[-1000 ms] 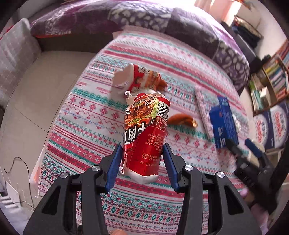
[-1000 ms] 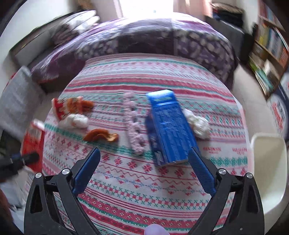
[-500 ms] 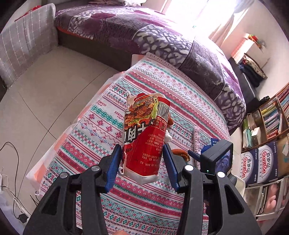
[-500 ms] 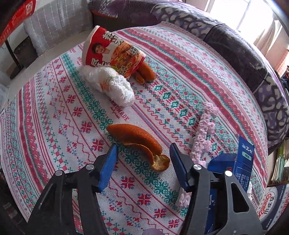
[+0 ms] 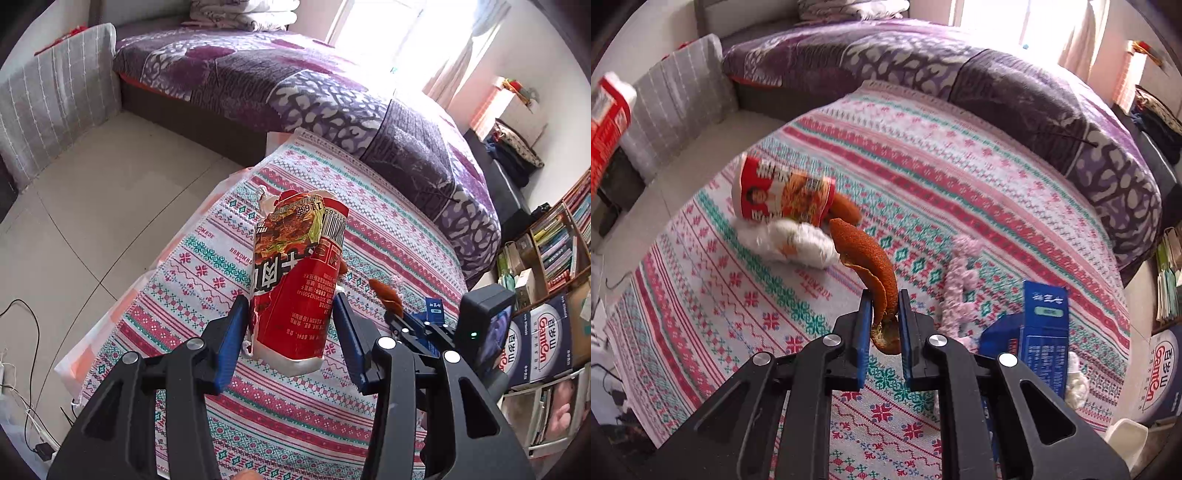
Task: Collect trash
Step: 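Carry the orange snack with the right tool while the left tool carries the red bag to the bin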
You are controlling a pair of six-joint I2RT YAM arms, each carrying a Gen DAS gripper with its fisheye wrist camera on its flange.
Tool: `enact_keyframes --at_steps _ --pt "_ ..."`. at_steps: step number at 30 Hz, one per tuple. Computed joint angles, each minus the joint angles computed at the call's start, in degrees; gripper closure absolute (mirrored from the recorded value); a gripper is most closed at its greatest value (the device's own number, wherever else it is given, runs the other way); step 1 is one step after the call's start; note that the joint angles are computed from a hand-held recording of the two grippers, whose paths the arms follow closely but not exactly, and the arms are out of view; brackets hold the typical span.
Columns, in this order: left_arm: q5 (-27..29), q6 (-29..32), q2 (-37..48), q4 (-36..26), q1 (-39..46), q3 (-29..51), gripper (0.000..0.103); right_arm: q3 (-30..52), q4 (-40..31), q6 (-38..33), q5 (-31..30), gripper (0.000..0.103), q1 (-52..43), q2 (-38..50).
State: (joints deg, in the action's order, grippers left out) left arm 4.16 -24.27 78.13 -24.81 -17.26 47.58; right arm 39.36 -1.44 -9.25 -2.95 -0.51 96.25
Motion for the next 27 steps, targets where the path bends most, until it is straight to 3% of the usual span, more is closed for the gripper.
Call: enact_keyframes --at_steps 4,12,16,22,27 --pt "-4.3 -1.4 -2.1 2.1 -2.7 -0.7 0.056 -1.4 -2.8 3.7 -0.5 0.09 -2.5 -10.8" --pt "-21.8 -4.4 -5.7 7.2 -14.0 -2.1 0.056 -4.9 -8.2 6.7 1.2 0.089 -8.1 -29.2" --pt "-27.7 -5.5 -5.0 8.3 -19.2 -1.6 0.056 -8.1 -10.4 6.9 2.0 0.089 -12.1 -37.4" --pt "-33.8 -7.0 -1.6 9.3 -27.1 -0.3 0.056 -10.9 -14.9 4.2 -2.9 0.089 -23.9 -45.7" --pt "-36.9 -9.0 1.5 10.4 -32.8 1.3 0.056 -12.2 -16.0 0.8 -9.6 0.089 -37.0 -45.7"
